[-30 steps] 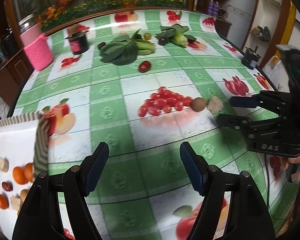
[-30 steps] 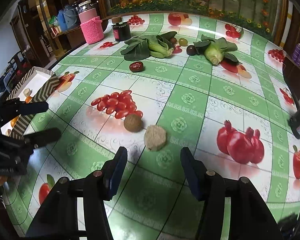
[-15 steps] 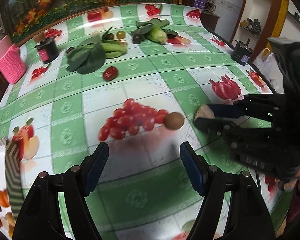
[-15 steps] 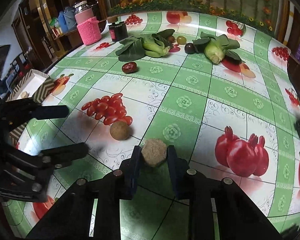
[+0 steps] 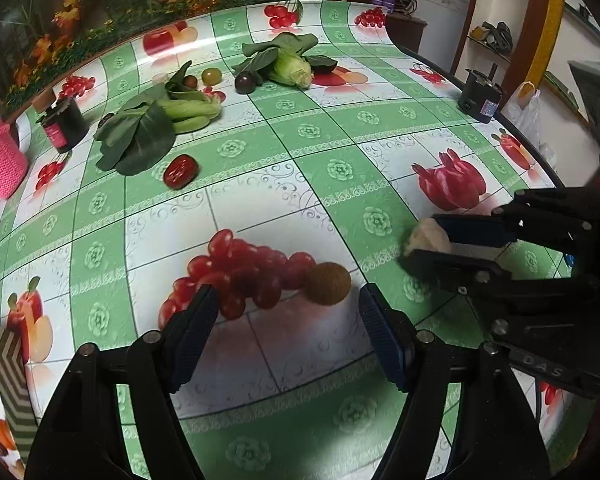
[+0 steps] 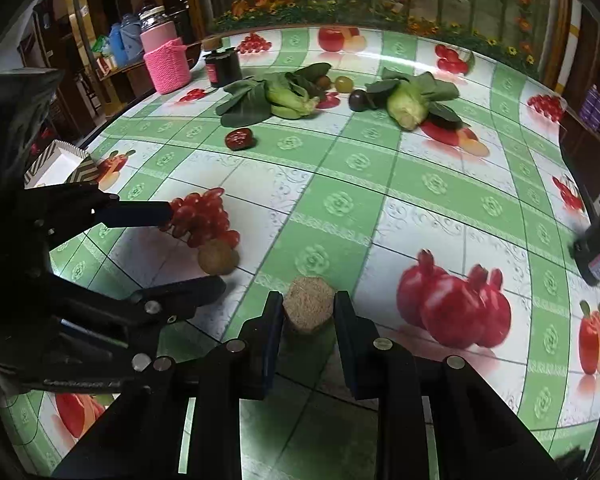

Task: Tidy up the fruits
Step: 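Grasp a third cake cube with the right tool while the left tool grasps a brown kiwi, then carry the cake cube and kiwi into the tray and open both tools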

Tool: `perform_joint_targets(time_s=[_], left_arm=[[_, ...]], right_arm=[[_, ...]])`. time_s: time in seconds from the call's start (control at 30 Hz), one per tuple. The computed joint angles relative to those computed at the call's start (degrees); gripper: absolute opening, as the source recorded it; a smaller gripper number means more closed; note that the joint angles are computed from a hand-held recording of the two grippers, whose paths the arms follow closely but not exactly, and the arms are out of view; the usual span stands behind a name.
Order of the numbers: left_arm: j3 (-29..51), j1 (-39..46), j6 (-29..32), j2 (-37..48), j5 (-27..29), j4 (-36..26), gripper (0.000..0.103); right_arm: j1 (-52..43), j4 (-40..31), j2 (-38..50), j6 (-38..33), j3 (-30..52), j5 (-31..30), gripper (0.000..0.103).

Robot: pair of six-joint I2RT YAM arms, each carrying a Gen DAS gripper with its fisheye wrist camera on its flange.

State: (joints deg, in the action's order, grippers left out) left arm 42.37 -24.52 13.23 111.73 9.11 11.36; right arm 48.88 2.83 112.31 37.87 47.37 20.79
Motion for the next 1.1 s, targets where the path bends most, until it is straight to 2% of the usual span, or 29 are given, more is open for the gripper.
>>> perform_joint_targets(time_s=[0.07, 0.1, 0.17, 0.4, 0.67, 1.1], left_arm=[[-0.06, -0.44, 0.03, 0.42, -0.73, 0.84, 0.045], [-0.44, -0.61, 0.11, 0.35, -1.08, 1.71, 0.031], [-0.09, -0.25, 0.4, 0.16, -0.18, 1.11, 0.018], [-1.89, 2.01, 0.22, -1.47, 1.16, 0.7, 0.018], [-7.92, 5.54, 1.46, -6.86, 1.87, 1.44, 0.018], [-18.58, 14.49, 5.45, -16.98, 2.84, 4.43, 0.018]], right_arm=[[-0.25, 0.42, -0.1, 0.36, -0.6, -0.53, 0.027], [-0.28, 0.5, -0.04, 0.54, -0.7, -0.52, 0.027], [-0.33, 0.68, 0.12, 0.69, -0.88, -0.91, 0.027], [1.42, 0.71, -0.16, 1.84, -0.63, -0.61, 0.027], [4.7, -0.07, 0.02, 4.73, 0.77, 0.34, 0.027], [11.43, -4.66, 4.82, 9.1, 9.83, 1.77, 0.027]])
